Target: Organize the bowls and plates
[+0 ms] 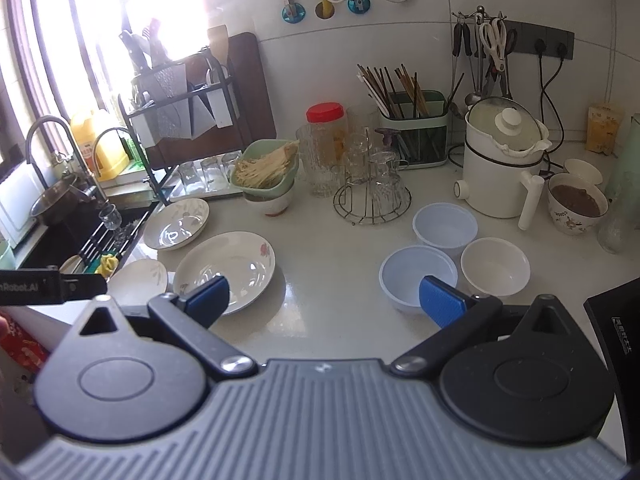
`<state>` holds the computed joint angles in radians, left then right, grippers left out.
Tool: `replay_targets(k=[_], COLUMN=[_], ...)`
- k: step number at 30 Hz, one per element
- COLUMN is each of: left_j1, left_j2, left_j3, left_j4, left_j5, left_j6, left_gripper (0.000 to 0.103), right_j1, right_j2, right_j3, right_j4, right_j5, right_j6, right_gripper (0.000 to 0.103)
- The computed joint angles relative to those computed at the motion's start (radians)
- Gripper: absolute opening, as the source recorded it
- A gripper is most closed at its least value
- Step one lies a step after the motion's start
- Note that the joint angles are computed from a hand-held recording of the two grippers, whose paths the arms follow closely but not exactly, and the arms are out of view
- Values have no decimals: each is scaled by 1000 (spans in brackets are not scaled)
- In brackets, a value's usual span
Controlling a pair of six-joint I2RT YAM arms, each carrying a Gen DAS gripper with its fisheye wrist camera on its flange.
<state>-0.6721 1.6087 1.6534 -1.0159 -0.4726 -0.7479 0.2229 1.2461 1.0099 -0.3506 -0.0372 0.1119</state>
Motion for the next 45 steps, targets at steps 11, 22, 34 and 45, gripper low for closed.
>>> replay_targets(k=[11,22,34,45], left_j1=[-12,-8,-1,6], left_j2=[-8,-7,2,2], left_j3=[-23,-31,-22,-27], left_j4=[15,13,17,27], left_j5=[13,24,29,36], left_j6=[2,-10,-6,0], left_gripper=[98,98,98,98], right_j1=[9,18,21,16], right_j2=[-19,-5,3,5], right_j3=[-26,-20,-21,-20], right_j4=[6,-13,-9,-6], right_j5=[10,9,12,10], right_j6=[2,23,27,27], right_gripper=[103,103,103,103])
